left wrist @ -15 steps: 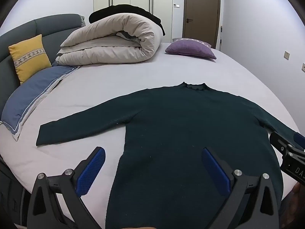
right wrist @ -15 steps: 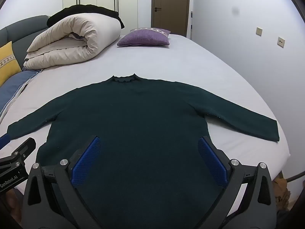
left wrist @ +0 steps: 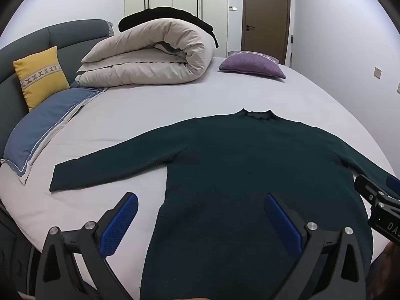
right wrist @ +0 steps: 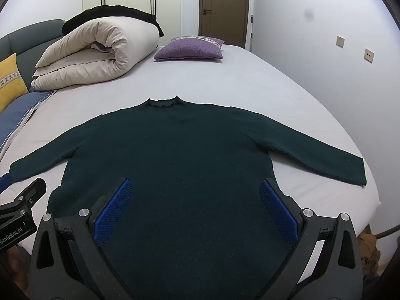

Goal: Fold small clothes

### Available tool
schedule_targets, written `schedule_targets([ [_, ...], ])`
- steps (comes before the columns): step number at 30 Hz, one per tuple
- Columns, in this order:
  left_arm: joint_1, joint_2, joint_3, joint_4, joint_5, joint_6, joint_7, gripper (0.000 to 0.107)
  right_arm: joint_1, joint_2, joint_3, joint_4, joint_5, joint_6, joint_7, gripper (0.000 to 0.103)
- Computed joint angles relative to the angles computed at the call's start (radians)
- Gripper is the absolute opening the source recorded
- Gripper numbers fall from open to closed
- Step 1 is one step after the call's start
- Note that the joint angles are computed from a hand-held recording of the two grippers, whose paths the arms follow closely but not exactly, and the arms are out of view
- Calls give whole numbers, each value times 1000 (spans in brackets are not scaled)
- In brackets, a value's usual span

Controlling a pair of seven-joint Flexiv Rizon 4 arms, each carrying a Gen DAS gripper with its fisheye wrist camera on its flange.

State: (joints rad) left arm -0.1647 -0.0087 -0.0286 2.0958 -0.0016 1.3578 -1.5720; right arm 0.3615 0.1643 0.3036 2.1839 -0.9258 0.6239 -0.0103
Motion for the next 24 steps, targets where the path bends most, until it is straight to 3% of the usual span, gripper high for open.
schedule_targets([
  [6,4,11,4,34,-49,26,50,103,-1,-3,-1,-3,1,1,-5,103],
  [24,7,12,2,30,-24,21,29,103,7,-13,-1,-3,-7,0,15,103],
])
